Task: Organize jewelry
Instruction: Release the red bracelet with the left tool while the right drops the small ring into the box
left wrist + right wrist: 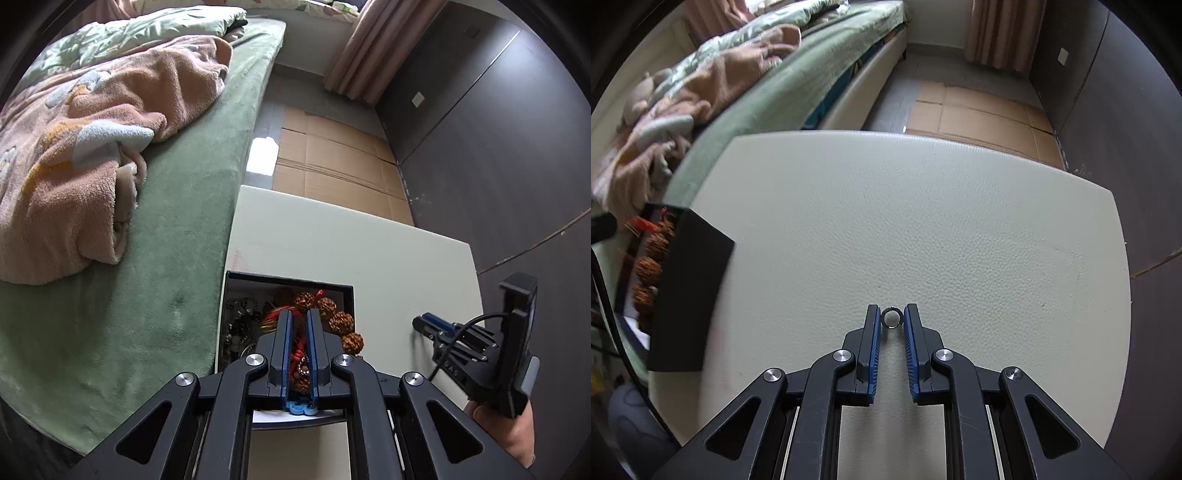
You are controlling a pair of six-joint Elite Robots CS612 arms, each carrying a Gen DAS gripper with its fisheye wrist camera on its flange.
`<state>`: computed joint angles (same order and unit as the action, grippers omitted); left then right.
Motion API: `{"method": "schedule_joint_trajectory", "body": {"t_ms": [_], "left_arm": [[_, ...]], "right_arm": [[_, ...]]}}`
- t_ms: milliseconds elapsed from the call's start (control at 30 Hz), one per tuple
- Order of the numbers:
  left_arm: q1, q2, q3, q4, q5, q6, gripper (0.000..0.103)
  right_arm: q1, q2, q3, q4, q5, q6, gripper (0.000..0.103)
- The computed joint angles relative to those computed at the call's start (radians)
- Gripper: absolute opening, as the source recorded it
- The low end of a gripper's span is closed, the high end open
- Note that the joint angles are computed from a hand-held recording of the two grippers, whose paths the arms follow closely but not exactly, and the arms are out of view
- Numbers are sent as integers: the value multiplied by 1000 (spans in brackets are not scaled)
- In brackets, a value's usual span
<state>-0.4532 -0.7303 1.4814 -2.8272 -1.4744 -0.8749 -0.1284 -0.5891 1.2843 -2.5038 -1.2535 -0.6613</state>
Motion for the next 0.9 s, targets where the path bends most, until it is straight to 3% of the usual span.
{"method": "schedule_joint_trajectory", "body": {"t_ms": [33, 67, 133, 167, 467, 700, 900], "left_arm": [[-1, -1, 2, -2, 0, 3, 21], [-1, -2, 5, -5, -1, 5, 39], [-3, -7, 20, -39, 7, 3, 62], [-4, -11, 30, -57, 19, 0, 65], [-4, -43, 76, -44, 73, -12, 65], [-1, -63, 116, -55, 92, -24, 65], [1, -86, 163, -94, 89, -31, 65]], "right_arm": [[-6, -5, 4, 2, 24, 3, 14], [-10, -11, 8, 5, 53, 9, 14], [-16, -21, 15, 11, 104, 13, 14], [-20, -28, 20, 17, 135, 13, 14], [-21, -80, 67, 92, 364, -61, 14], [-7, -109, 101, 138, 432, -124, 14], [9, -121, 100, 254, 481, -197, 14]]}}
